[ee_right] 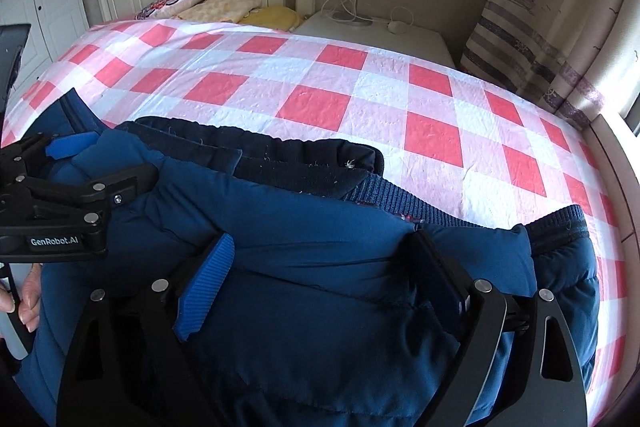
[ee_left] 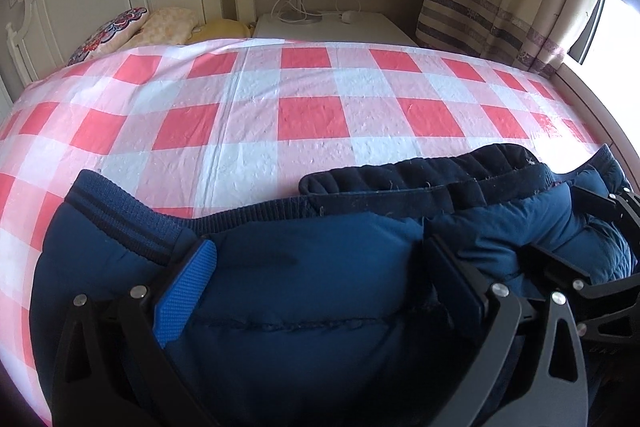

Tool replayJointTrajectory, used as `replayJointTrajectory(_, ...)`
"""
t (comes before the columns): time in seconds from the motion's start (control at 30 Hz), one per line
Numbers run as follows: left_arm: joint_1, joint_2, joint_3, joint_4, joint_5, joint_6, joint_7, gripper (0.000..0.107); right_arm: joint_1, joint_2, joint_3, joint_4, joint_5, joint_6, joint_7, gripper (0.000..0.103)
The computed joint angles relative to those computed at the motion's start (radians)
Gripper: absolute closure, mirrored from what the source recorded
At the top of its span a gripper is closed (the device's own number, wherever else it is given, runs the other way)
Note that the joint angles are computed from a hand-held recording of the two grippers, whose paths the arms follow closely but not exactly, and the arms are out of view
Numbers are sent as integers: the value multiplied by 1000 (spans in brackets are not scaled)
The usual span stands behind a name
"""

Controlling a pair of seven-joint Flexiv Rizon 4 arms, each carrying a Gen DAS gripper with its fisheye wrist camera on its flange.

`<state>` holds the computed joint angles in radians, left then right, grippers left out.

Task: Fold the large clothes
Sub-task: 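Press the folded jacket flat with both grippers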

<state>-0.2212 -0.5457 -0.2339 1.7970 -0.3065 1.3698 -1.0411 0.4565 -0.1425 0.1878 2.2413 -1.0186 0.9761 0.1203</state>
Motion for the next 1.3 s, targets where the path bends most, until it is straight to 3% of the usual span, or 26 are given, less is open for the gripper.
replayJointTrajectory(0.23,6,-4,-5,-12,-7,-24,1,6,-8,3,-4,7,1,25,0,15)
replayJointTrajectory(0.33,47,36,-31,6,-23,-75,-6,6,-31,50,2,39,38,90,-7,16)
replayJointTrajectory(0.4,139,97,-142,98,-161,19,126,6,-45,106,6,70,-4,94,49,16)
replayJointTrajectory(0.43,154,120,-164,129,-219,74,195,6,-51,153,19,89,-13,50,57,15)
replayJointTrajectory(0.47,152,129,-153,135,-211,93,200,6,-55,173,33,93,8,18,36,15)
replayJointTrajectory(0.53,114,131,-59,113,-132,62,157,6,-63,215,57,108,67,-50,-27,15)
replayJointTrajectory(0.63,37,85,95,48,-24,-40,60,6,-90,245,67,153,119,-55,-53,15)
replayJointTrajectory(0.7,57,71,82,41,-28,-78,61,6,-116,228,52,200,162,28,-46,15)
replayJointTrajectory(0.8,33,55,111,16,16,-84,27,6,-173,210,22,250,30,172,77,12)
replayJointTrajectory(0.97,73,48,67,22,-3,-88,38,6,-198,205,19,261,-31,215,131,11)
replayJointTrajectory(1.13,106,37,28,18,-60,-116,57,6,-247,192,-12,277,-176,322,230,6)
replayJointTrajectory(1.23,109,38,23,21,-82,-122,68,6,-252,192,-8,276,-169,327,221,5)
replayJointTrajectory(1.27,99,39,35,17,-74,-125,61,6,-227,201,3,272,-101,283,182,6)
replayJointTrajectory(1.3,83,42,55,15,-59,-123,44,6,-199,216,46,252,11,175,128,6)
